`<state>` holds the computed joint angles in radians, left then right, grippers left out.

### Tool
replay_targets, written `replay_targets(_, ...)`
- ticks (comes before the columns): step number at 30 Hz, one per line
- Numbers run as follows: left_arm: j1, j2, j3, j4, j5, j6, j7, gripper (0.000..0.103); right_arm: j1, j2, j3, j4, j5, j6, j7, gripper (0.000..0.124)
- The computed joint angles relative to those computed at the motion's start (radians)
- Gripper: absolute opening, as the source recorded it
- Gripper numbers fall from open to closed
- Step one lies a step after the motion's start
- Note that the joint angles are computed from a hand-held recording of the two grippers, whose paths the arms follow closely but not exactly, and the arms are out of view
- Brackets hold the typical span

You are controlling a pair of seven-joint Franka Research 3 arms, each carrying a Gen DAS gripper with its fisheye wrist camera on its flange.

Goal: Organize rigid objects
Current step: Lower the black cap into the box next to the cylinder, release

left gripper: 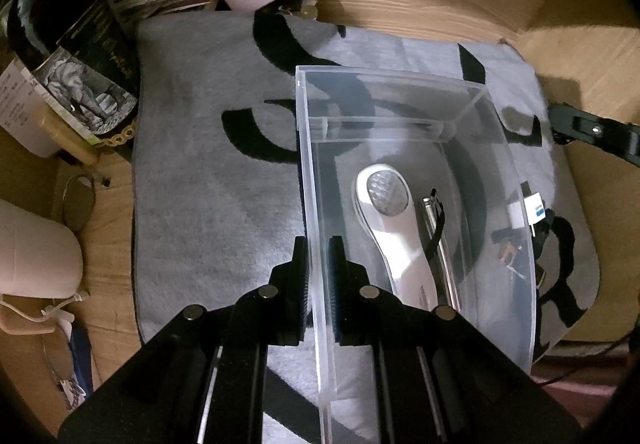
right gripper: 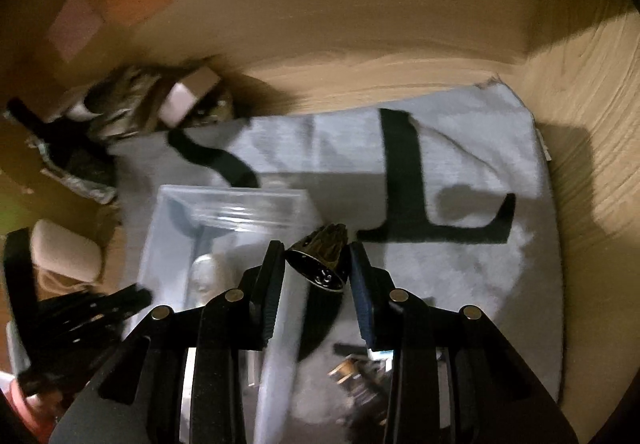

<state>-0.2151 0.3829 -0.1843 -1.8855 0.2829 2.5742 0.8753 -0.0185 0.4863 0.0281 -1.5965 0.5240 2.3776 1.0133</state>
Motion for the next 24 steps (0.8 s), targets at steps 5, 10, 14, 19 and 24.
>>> replay_targets(5, 0.006, -0.005, -0.005, -0.013, -0.006, 0.015, 0.022, 0.008, 0.008, -0.064, 0.013, -0.078, 0.031, 0.012, -0.026, 0.03)
replay_targets(10, 0.007, -0.012, -0.006, -0.024, -0.008, 0.022, 0.042, 0.008, 0.025, -0.103, 0.013, -0.131, 0.047, 0.012, -0.036, 0.03)
replay_targets(14, 0.011, -0.015, -0.009, -0.029, -0.015, 0.026, 0.058, 0.008, 0.042, -0.116, 0.009, -0.158, 0.043, 0.005, -0.034, 0.03)
replay_targets(19, 0.015, -0.016, -0.011, -0.031, -0.021, 0.027, 0.085, 0.008, 0.063, -0.113, 0.005, -0.177, 0.021, -0.011, -0.014, 0.03)
replay_targets(24, 0.016, -0.017, -0.014, -0.031, -0.029, 0.024, 0.107, 0.008, 0.085, -0.097, 0.001, -0.184, -0.019, -0.027, 0.02, 0.03)
